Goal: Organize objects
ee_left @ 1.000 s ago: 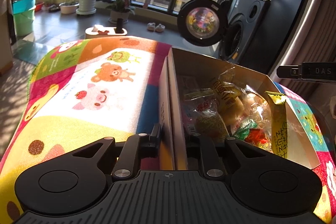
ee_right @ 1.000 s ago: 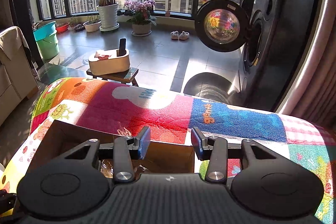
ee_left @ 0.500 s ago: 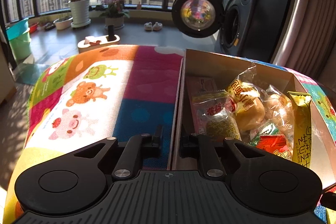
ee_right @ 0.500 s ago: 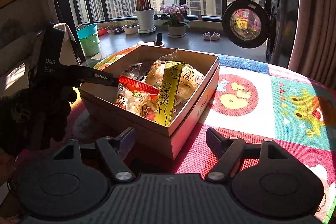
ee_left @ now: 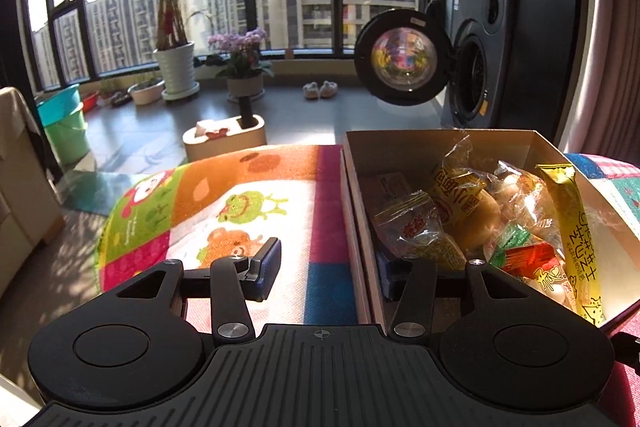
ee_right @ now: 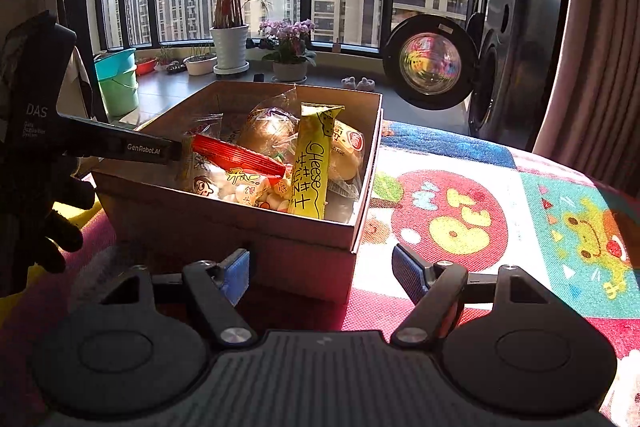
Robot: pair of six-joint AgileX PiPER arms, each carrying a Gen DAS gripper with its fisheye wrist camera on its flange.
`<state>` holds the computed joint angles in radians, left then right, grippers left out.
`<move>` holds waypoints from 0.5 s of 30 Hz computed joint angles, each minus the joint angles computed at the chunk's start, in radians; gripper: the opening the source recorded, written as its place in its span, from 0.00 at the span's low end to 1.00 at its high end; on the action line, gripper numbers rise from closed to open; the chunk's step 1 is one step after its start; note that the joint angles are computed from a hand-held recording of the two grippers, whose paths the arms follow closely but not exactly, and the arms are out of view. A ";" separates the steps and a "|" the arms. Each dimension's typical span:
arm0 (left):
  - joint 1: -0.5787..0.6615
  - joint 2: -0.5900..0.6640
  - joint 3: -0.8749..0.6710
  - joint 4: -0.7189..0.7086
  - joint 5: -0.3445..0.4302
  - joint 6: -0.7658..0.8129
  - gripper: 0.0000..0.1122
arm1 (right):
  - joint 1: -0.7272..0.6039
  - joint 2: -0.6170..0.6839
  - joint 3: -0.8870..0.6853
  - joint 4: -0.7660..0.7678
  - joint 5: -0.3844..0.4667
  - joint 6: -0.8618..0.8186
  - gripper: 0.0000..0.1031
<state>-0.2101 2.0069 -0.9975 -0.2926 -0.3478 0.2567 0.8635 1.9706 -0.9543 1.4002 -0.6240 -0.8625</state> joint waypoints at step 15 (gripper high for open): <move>-0.330 -0.246 0.702 -0.053 -0.452 -0.189 0.45 | 0.219 -0.086 0.214 0.234 -0.073 0.116 1.00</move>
